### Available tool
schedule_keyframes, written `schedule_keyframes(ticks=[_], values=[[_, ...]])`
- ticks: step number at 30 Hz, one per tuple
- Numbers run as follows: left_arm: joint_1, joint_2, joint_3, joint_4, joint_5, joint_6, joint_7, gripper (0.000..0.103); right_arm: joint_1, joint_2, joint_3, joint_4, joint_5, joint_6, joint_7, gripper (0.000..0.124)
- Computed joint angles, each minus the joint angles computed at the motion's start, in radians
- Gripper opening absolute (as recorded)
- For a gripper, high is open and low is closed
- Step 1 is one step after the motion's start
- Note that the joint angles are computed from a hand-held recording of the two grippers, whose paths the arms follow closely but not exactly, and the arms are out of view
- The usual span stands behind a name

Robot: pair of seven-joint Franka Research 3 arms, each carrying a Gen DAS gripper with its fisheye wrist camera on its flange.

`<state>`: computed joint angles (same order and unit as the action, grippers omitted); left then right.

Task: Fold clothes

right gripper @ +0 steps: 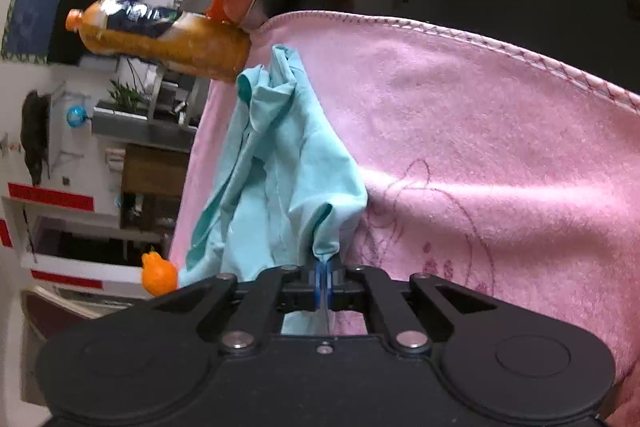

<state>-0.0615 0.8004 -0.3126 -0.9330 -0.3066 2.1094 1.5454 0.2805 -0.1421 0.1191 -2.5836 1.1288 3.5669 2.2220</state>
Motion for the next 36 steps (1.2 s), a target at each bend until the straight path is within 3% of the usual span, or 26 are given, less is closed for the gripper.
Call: schedule_keyframes(ticks=[4, 8, 11, 13, 18, 25, 28, 32, 34, 36], values=[[0.049, -0.154, -0.020, -0.243, -0.040, 0.104, 0.090, 0.000, -0.002, -0.002, 0.014, 0.013, 0.066, 0.009, -0.068, 0.003], [0.095, -0.269, -0.028, -0.413, -0.111, 0.145, 0.175, 0.001, 0.008, -0.010, 0.011, 0.010, 0.074, 0.027, -0.094, 0.003], [0.097, -0.273, -0.010, -0.428, -0.140, 0.160, 0.172, 0.014, 0.013, -0.010, 0.005, 0.011, 0.070, 0.021, -0.096, 0.003], [0.094, -0.239, 0.005, -0.382, -0.147, 0.154, 0.129, 0.037, 0.018, -0.013, -0.004, -0.001, 0.027, 0.020, -0.060, 0.003], [0.100, -0.159, -0.002, -0.276, -0.152, 0.125, 0.074, 0.038, 0.021, -0.018, -0.026, -0.035, -0.101, 0.020, 0.068, 0.004], [0.078, -0.073, -0.031, -0.153, -0.146, 0.070, 0.090, 0.042, 0.006, -0.013, -0.024, -0.043, -0.170, 0.011, 0.135, 0.005], [0.058, -0.028, -0.027, -0.072, -0.122, 0.025, 0.077, 0.037, 0.004, -0.013, -0.028, -0.051, -0.205, 0.010, 0.172, 0.005], [0.100, -0.097, -0.056, -0.188, -0.187, 0.099, 0.105, 0.023, 0.001, -0.014, -0.032, -0.062, -0.240, 0.016, 0.214, 0.005], [0.144, -0.147, -0.092, -0.284, -0.270, 0.163, 0.184, 0.022, 0.003, -0.013, -0.040, -0.068, -0.271, 0.018, 0.246, 0.006], [0.163, -0.158, -0.107, -0.309, -0.326, 0.164, 0.235, 0.022, 0.003, -0.011, -0.048, -0.072, -0.307, 0.018, 0.279, 0.006]])
